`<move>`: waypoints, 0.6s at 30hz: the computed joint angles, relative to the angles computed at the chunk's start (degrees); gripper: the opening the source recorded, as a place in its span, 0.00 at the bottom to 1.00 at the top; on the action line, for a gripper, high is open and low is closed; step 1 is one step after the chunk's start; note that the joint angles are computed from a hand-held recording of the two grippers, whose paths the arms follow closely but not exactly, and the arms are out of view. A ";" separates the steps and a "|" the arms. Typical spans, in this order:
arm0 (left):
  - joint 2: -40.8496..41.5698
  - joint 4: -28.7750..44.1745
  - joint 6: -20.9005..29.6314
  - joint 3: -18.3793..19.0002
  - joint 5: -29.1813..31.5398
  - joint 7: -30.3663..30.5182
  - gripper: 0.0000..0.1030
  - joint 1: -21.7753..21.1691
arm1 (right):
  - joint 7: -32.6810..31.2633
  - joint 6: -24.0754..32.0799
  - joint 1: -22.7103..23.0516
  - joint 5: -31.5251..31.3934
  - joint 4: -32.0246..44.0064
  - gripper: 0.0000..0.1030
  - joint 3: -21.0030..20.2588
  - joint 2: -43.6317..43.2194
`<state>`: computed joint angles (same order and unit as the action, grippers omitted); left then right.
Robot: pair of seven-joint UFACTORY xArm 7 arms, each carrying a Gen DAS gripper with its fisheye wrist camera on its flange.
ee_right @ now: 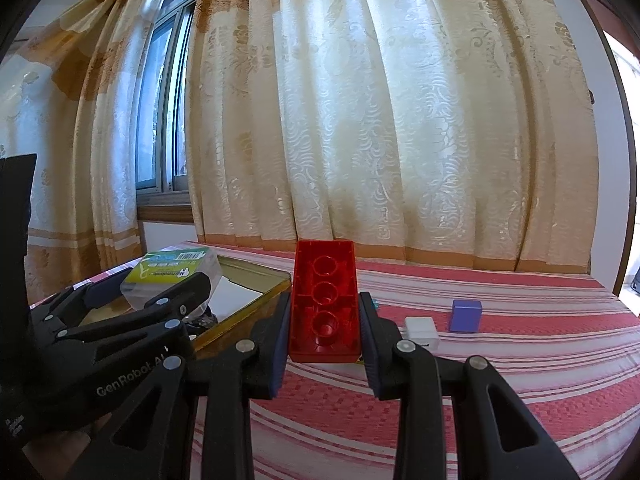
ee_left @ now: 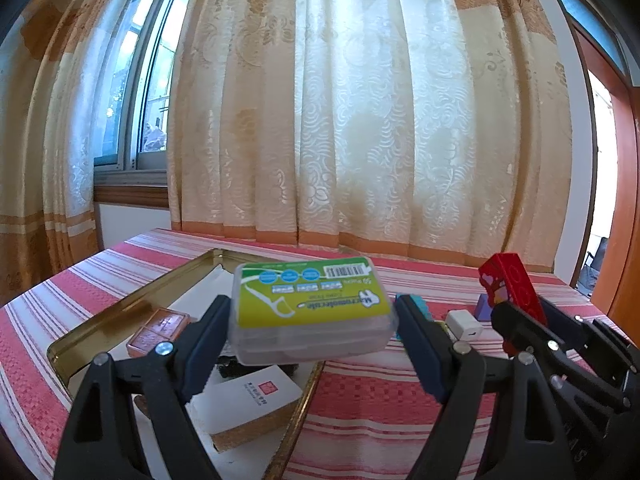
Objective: Organize rigid objects
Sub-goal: 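Carry the case with the left gripper over the tray while the right holds the block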
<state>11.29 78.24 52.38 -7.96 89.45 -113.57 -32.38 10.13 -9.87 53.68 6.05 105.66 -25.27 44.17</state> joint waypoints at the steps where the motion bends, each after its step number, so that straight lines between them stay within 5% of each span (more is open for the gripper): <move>1: -0.12 -0.16 0.05 0.02 0.02 -0.08 0.80 0.01 | -0.10 0.15 -0.15 -0.10 0.19 0.33 0.25 0.05; 18: -2.71 -3.40 -0.63 -0.81 0.78 -2.12 0.80 1.81 | 1.30 1.77 -1.41 -3.47 3.55 0.33 2.70 1.53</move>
<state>8.58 74.84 51.75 -8.77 90.23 -115.69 -30.58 11.42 -8.10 52.27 2.58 109.21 -22.57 45.70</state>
